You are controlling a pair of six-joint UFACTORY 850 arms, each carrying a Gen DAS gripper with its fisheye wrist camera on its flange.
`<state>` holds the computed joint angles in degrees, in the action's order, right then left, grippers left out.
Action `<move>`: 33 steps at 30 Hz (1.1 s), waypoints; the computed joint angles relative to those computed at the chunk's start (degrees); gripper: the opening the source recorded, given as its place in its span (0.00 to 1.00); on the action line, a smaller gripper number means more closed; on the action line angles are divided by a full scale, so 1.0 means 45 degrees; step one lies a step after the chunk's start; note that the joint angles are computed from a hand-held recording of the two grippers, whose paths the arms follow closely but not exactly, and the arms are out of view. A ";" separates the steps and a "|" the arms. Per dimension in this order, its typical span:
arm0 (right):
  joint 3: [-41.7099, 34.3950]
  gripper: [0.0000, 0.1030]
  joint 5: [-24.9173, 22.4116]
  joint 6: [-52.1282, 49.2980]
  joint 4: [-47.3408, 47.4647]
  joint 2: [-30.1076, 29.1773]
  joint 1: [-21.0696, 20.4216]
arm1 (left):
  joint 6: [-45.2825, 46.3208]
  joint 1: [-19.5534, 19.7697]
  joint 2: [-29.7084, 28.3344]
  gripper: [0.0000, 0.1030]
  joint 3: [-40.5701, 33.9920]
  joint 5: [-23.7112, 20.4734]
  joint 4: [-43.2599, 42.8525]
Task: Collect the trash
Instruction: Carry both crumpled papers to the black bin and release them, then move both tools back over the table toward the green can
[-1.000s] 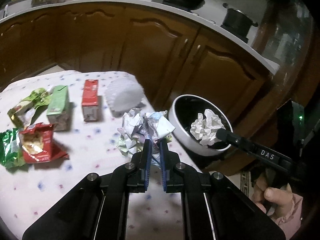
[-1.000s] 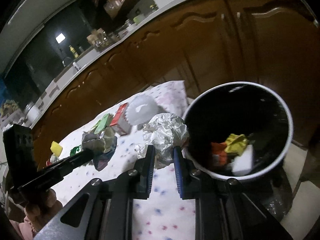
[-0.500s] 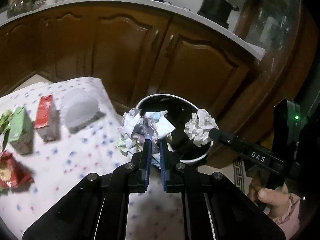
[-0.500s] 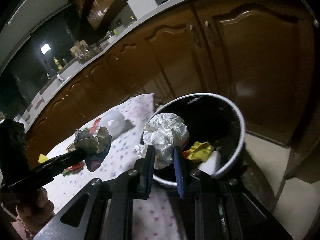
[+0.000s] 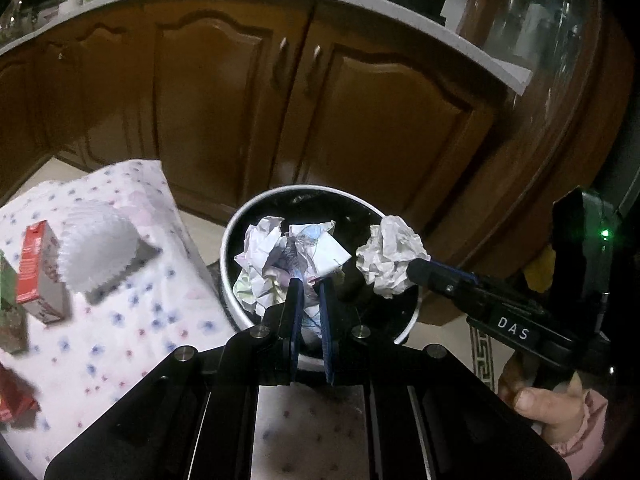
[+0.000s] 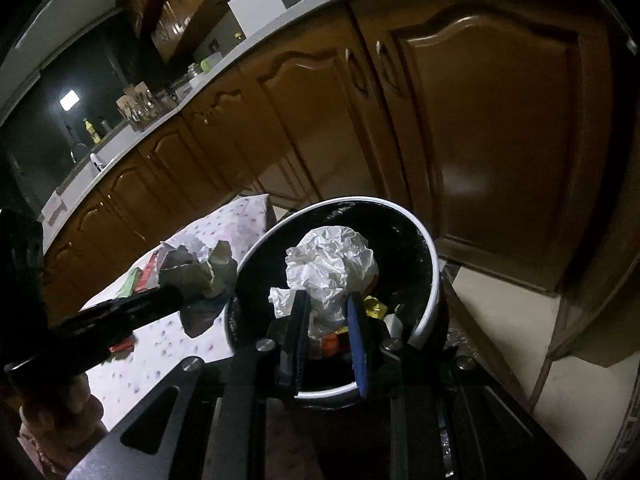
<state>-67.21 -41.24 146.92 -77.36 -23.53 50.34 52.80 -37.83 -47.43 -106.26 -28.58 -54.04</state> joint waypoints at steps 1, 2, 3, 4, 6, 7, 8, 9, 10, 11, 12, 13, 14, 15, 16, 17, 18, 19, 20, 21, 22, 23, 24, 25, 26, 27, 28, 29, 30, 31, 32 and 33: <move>0.0030 0.19 0.0055 -0.0023 0.0026 0.0006 -0.0048 | -0.0302 -0.0036 -0.0107 0.07 -0.0131 -0.0026 0.0275; 0.0056 0.19 0.0106 0.0015 0.0005 0.0015 -0.0083 | -0.0585 -0.0068 -0.0208 0.07 -0.0253 -0.0020 0.0553; 0.0087 0.19 0.0168 0.0080 -0.0033 0.0022 -0.0131 | -0.0773 -0.0082 -0.0297 0.07 -0.0359 -0.0047 0.0732; 0.0090 0.19 0.0202 0.0074 -0.0003 0.0007 -0.0147 | -0.0913 -0.0085 -0.0394 0.07 -0.0471 -0.0116 0.0831; 0.0145 0.19 0.0274 0.0046 0.0048 -0.0003 -0.0201 | -0.1145 -0.0103 -0.0577 0.07 -0.0688 -0.0222 0.1024; 0.0186 0.19 0.0349 0.0080 0.0030 -0.0003 -0.0240 | -0.1231 -0.0121 -0.0642 0.07 -0.0751 -0.0225 0.1119; 0.0206 0.19 0.0434 0.0080 0.0031 -0.0015 -0.0293 | -0.1344 -0.0138 -0.0733 0.07 -0.0873 -0.0272 0.1236; 0.0226 0.19 0.0499 0.0084 0.0047 -0.0030 -0.0328 | -0.1429 -0.0155 -0.0794 0.07 -0.0952 -0.0298 0.1317; 0.0244 0.19 0.0546 0.0118 0.0038 -0.0041 -0.0356 | -0.1534 -0.0176 -0.0853 0.08 -0.1039 -0.0324 0.1404; 0.0265 0.19 0.0580 0.0135 0.0057 -0.0048 -0.0373 | -0.1657 -0.0198 -0.0977 0.08 -0.1215 -0.0430 0.1494; 0.0282 0.20 0.0646 0.0127 0.0064 -0.0052 -0.0407 | -0.1680 -0.0210 -0.1054 0.08 -0.1324 -0.0517 0.1507; 0.0317 0.23 0.0720 0.0139 0.0055 -0.0044 -0.0442 | -0.1723 -0.0231 -0.1127 0.08 -0.1429 -0.0572 0.1545; 0.0317 0.25 0.0739 0.0084 0.0137 -0.0053 -0.0472 | -0.1857 -0.0263 -0.1165 0.10 -0.1501 -0.0551 0.1661; 0.0335 0.30 0.0776 0.0065 0.0172 -0.0051 -0.0499 | -0.2075 -0.0292 -0.1212 0.11 -0.1577 -0.0544 0.1881; 0.0369 0.33 0.0834 0.0136 0.0136 -0.0031 -0.0532 | -0.2213 -0.0304 -0.1219 0.18 -0.1588 -0.0536 0.1999; 0.0419 0.38 0.0906 0.0252 0.0134 0.0005 -0.0558 | -0.2254 -0.0303 -0.1197 0.28 -0.1541 -0.0488 0.2019; 0.0475 0.38 0.0971 0.0410 0.0033 0.0049 -0.0571 | -0.2309 -0.0299 -0.1118 0.35 -0.1402 -0.0385 0.2011; 0.0530 0.38 0.0993 0.0558 -0.0081 0.0094 -0.0563 | -0.2244 -0.0276 -0.1006 0.45 -0.1203 -0.0270 0.1855; 0.0557 0.41 0.0981 0.0663 -0.0143 0.0126 -0.0543 | -0.2095 -0.0255 -0.0917 0.45 -0.1040 -0.0192 0.1658; 0.0622 0.46 0.0998 0.0881 -0.0347 0.0168 -0.0534 | -0.1895 -0.0199 -0.0762 0.45 -0.0772 -0.0116 0.1372; 0.0673 0.47 0.0961 0.1078 -0.0522 0.0198 -0.0504 | -0.1752 -0.0155 -0.0642 0.45 -0.0557 -0.0044 0.1161; 0.0670 0.47 0.0853 0.1080 -0.0497 0.0217 -0.0455 | -0.1674 -0.0119 -0.0536 0.45 -0.0364 0.0064 0.1003; 0.0680 0.47 0.0756 0.1149 -0.0547 0.0253 -0.0393 | -0.1443 -0.0049 -0.0315 0.45 0.0020 0.0246 0.0661; 0.0702 0.47 0.0684 0.1323 -0.0677 0.0274 -0.0324 | -0.1115 0.0033 -0.0082 0.45 0.0427 0.0404 0.0229; 0.0701 0.51 0.0648 0.1432 -0.0777 0.0273 -0.0301 | -0.0839 0.0109 0.0106 0.45 0.0769 0.0554 -0.0119; 0.0684 0.56 0.0529 0.1545 -0.0865 0.0281 -0.0215 | -0.0599 0.0168 0.0287 0.45 0.1089 0.0711 -0.0384; 0.0618 0.59 0.0425 0.1554 -0.0865 0.0256 -0.0159 | -0.0282 0.0238 0.0535 0.45 0.1516 0.0932 -0.0686; 0.0545 0.63 0.0367 0.1559 -0.0887 0.0220 -0.0128 | -0.0055 0.0293 0.0708 0.45 0.1821 0.1125 -0.0880; 0.0456 0.65 0.0266 0.1588 -0.0945 0.0175 -0.0051 | 0.0163 0.0332 0.0866 0.45 0.2102 0.1300 -0.1065; 0.0348 0.65 0.0185 0.1607 -0.0999 0.0115 0.0025 | 0.0434 0.0382 0.1054 0.45 0.2425 0.1473 -0.1308; 0.0230 0.65 0.0127 0.1611 -0.1021 0.0043 0.0091 | 0.0766 0.0458 0.1243 0.45 0.2765 0.1617 -0.1642; 0.0099 0.65 0.0117 0.1603 -0.1039 -0.0040 0.0141 | 0.1066 0.0561 0.1434 0.45 0.3112 0.1705 -0.1992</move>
